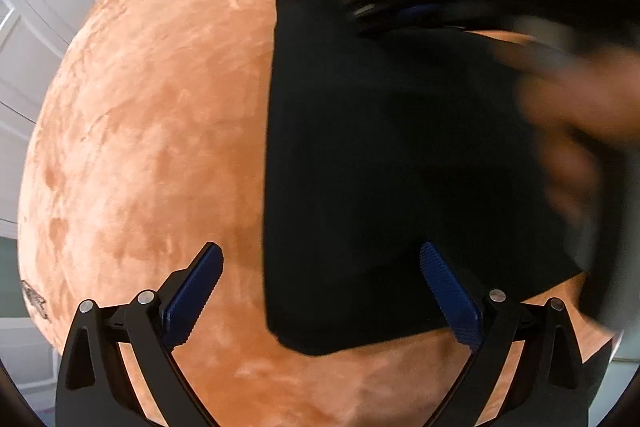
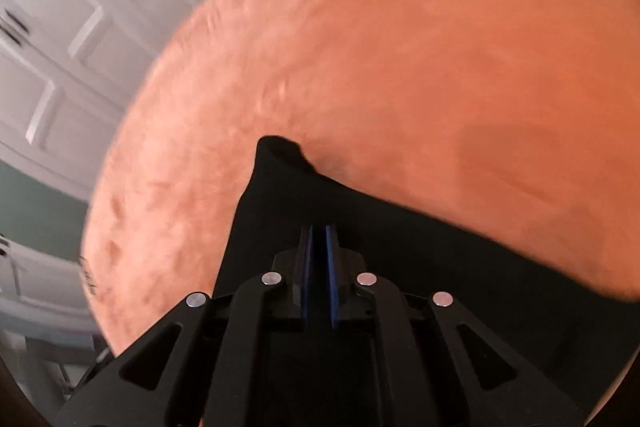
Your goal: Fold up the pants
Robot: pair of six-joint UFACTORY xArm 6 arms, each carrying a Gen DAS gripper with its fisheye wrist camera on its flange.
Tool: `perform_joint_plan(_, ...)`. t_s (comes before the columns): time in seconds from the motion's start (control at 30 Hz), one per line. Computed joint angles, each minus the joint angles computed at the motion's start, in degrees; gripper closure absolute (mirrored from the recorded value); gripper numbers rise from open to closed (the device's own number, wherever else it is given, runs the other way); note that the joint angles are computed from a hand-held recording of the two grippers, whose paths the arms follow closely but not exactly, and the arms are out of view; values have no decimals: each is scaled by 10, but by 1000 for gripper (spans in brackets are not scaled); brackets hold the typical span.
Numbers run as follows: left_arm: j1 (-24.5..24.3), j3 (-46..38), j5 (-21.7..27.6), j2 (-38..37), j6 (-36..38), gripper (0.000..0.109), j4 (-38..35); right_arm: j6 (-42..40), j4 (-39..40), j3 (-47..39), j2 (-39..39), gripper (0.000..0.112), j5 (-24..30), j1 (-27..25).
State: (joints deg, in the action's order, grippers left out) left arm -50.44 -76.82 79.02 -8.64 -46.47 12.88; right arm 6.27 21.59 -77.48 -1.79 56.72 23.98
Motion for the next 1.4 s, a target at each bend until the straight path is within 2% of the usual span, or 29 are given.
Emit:
perform_joint_plan(0.1, 7, 5, 9, -12, 13, 11, -4, 44, -66, -75, 66, 108, 36, 15)
perform_joint_plan(0.17, 13, 8, 10, -17, 13, 11, -4, 48, -43, -51, 33, 106, -4, 9)
perform_joint_plan(0.2, 14, 11, 7, -20, 14, 11, -5, 48, -32, -12, -14, 104, -33, 2)
perform_joint_plan(0.27, 18, 16, 5, -25, 15, 11, -6, 64, -39, 71, -106, 78, -63, -16)
perform_joint_plan(0.3, 20, 17, 3, -26, 16, 11, -7, 79, -55, 115, -153, 72, -71, -27)
perform_joint_plan(0.37, 18, 15, 6, -25, 13, 11, -4, 107, -91, 197, -242, 71, -59, -60)
perform_joint_plan(0.43, 19, 4, 14, -19, 14, 11, -1, 153, -125, 277, -339, 70, -19, -101)
perform_joint_plan(0.5, 8, -6, 22, -13, 6, 11, 2, 144, -110, 347, -407, 77, 14, -142)
perform_joint_plan(0.53, 6, -9, 27, -12, 5, 11, 5, 126, -102, 374, -435, 86, 17, -154)
perform_joint_plan(0.6, -4, -25, 42, -4, 0, 11, 10, 120, -100, 386, -469, 85, 29, -165)
perform_joint_plan(0.63, -5, -27, 45, -6, -1, 11, 9, 121, -103, 380, -475, 79, 39, -171)
perform_joint_plan(0.67, -4, -24, 40, -11, -3, 11, 3, 122, -107, 374, -483, 57, 51, -182)
perform_joint_plan(0.73, 19, 12, -5, -46, -3, 11, -57, 162, -136, 375, -511, 27, 64, -194)
perform_joint_plan(0.77, 26, 27, -28, -57, -6, 11, -87, 151, -129, 381, -534, 26, 77, -221)
perform_joint_plan(0.83, 70, 89, -93, -96, -2, 11, -183, 122, -83, 395, -556, 26, 102, -277)
perform_joint_plan(1.0, 117, 163, -148, -119, -53, 11, -249, 79, 54, 429, -558, 25, 147, -376)
perform_joint_plan(1.13, 103, 138, -149, -93, -58, 11, -212, 99, 88, 459, -540, 20, 101, -342)
perform_joint_plan(1.2, 91, 125, -157, -79, -50, 11, -193, 101, 86, 460, -520, 22, 58, -298)
perform_joint_plan(1.23, 87, 119, -162, -73, -35, 20, -191, 90, 90, 458, -517, 34, 55, -292)
perform_joint_plan(1.27, 81, 108, -162, -65, -16, 28, -189, 103, 70, 456, -510, 35, 48, -268)
perform_joint_plan(1.3, 78, 96, -157, -60, -4, 43, -186, 122, 27, 444, -495, 38, 39, -237)
perform_joint_plan(1.37, 69, 63, -128, -50, 3, 70, -166, 128, 10, 431, -491, 68, 36, -218)
perform_joint_plan(1.4, 71, 58, -122, -55, 11, 79, -164, 123, 29, 429, -496, 71, 41, -227)
